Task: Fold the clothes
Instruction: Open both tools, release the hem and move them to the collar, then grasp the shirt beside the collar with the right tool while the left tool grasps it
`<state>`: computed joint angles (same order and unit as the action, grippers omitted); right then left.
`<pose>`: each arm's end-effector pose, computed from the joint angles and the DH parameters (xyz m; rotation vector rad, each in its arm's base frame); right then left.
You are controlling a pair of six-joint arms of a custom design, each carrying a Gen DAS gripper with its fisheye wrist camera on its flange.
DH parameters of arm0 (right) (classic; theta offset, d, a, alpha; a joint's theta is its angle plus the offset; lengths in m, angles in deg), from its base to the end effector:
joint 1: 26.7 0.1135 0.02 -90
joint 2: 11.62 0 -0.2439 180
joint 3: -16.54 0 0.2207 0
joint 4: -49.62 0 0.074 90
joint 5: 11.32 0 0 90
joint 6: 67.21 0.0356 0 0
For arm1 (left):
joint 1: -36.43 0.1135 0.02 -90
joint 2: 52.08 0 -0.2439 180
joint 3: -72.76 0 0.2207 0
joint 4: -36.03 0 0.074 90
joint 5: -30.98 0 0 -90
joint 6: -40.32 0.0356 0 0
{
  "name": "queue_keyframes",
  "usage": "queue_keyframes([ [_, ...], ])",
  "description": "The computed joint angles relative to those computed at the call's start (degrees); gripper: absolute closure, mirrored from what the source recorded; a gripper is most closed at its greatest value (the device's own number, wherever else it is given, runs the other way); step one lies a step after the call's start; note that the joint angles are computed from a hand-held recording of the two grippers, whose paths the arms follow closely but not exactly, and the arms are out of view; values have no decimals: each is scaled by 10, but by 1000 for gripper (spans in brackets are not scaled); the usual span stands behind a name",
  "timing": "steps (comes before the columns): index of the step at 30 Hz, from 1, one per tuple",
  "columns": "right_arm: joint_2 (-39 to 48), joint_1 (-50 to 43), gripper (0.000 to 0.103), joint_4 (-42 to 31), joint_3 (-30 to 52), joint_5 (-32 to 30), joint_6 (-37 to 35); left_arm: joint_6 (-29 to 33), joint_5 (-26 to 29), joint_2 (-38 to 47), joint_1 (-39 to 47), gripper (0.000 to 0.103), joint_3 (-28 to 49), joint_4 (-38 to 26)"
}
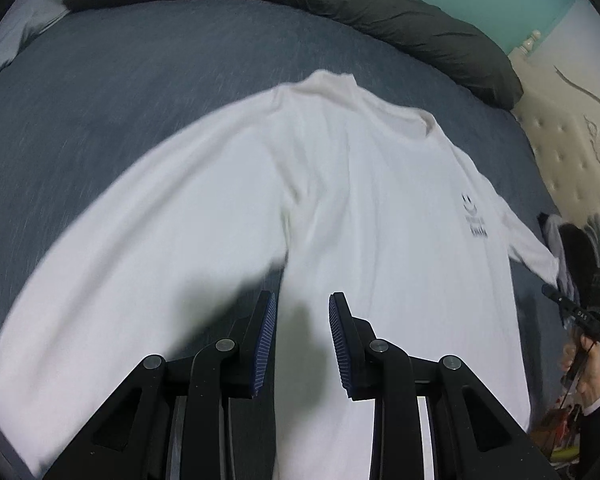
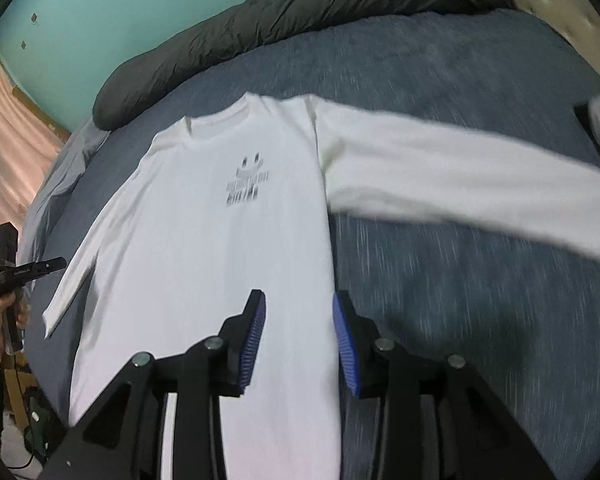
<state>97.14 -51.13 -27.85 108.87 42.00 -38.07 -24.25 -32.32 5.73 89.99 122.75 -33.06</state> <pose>0.2848 -0.1060 0.1797 -0.8051 2.5430 0.7119 0.0917 0.0972 0.1868 -0.5756 2.5953 -0.2927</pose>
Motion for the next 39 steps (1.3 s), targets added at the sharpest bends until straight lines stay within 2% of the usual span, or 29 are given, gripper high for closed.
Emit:
queue_keyframes([
  [2, 15, 50, 61, 41, 16, -7, 55, -91, -29, 78, -90, 72, 9, 115],
  [5, 44, 115, 61, 98, 52, -10, 129, -155, -50, 193, -150, 72, 60, 207],
  [10, 113, 200, 60, 180, 139, 11, 215, -205, -83, 314, -202, 72, 133, 281],
  [13, 151, 233, 60, 205, 190, 23, 229, -230, -96, 368, -228, 72, 173, 310],
  [15, 172, 256, 60, 218, 215, 44, 236, -240, -99, 406, -238, 70, 203, 320],
  [17, 189, 282, 60, 238, 234, 74, 238, -253, -91, 438, -244, 60, 230, 322],
  [21, 227, 317, 60, 261, 278, 103, 217, -259, -97, 496, -264, 60, 289, 329],
  [29, 360, 373, 60, 228, 454, 184, 231, -272, -119, 578, -278, 60, 381, 346],
  [32, 400, 384, 61, 210, 512, 198, 223, -272, -111, 599, -276, 60, 410, 338],
  [33, 416, 387, 62, 197, 538, 202, 219, -270, -113, 607, -277, 60, 420, 334],
  [34, 429, 388, 70, 187, 559, 204, 215, -267, -116, 613, -279, 60, 428, 332],
  [36, 440, 389, 74, 186, 571, 209, 209, -263, -117, 627, -280, 60, 443, 330],
  [38, 462, 387, 91, 163, 606, 203, 203, -263, -111, 640, -280, 60, 454, 328],
  [39, 458, 385, 96, 170, 599, 198, 204, -263, -109, 647, -279, 60, 460, 327],
])
